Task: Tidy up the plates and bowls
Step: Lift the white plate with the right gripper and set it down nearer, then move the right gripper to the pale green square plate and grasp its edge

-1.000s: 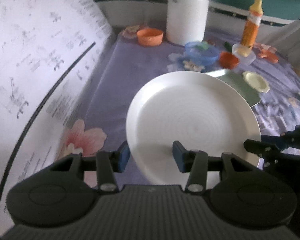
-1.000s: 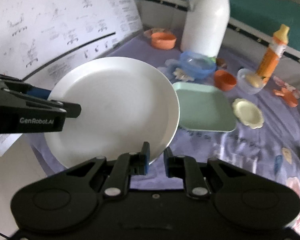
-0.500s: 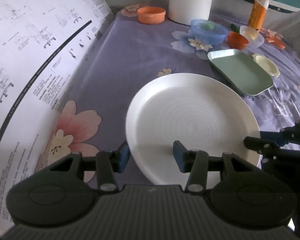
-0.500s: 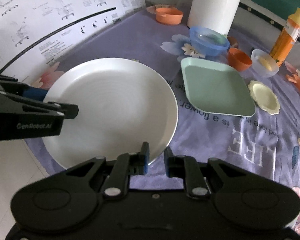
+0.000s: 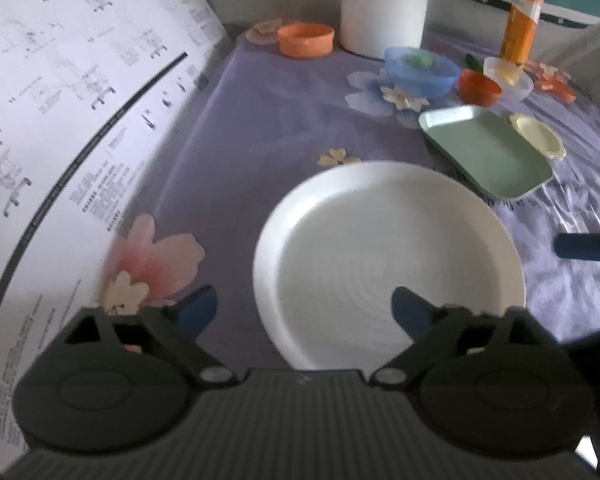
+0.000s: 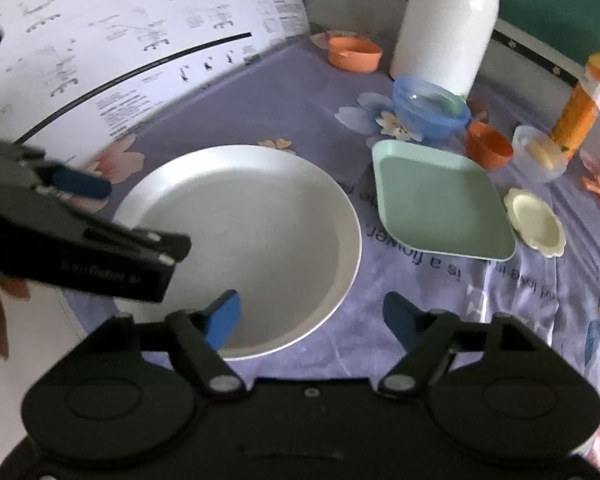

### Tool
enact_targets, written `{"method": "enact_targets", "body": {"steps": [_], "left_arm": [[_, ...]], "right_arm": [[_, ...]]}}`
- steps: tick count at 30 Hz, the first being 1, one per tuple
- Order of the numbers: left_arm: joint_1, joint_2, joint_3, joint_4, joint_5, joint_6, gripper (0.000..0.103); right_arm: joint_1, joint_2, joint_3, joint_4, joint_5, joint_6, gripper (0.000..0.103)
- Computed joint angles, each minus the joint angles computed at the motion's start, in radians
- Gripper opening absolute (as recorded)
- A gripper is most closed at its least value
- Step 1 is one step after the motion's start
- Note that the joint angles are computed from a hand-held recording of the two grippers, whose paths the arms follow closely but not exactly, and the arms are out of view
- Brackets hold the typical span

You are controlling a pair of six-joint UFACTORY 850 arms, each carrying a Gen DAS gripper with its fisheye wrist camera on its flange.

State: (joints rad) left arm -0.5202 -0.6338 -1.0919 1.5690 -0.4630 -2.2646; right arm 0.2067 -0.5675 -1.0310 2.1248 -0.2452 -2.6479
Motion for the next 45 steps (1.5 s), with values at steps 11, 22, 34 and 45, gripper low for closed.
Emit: {"method": "enact_targets", "body": {"steps": [11, 22, 34, 45], "left_arm": [[0.003, 0.025, -0.026, -0.056, -0.035, 0.021, 0.103], [0.004, -0.056, -0.209, -0.129, -0.012, 0.15, 0.103], [0.042, -0.259, -0.529, -0.49, 0.061, 0.573, 0.095], [0.071, -0.39, -0.718, -0.875, 0.075, 0.999, 0.067]], "right_arm": [[-0.107, 0.013, -0.035, -0.282, -0.06, 0.313, 0.103], [-0.205, -0.082, -0.245, -0.762, -0.058, 0.929, 0.103], [-0.243, -0.296, -0.592, -1.052, -0.211, 1.419, 0.044], [-0.225, -0.452, -0.789, -1.205, -0.28, 1.614, 0.028]]}}
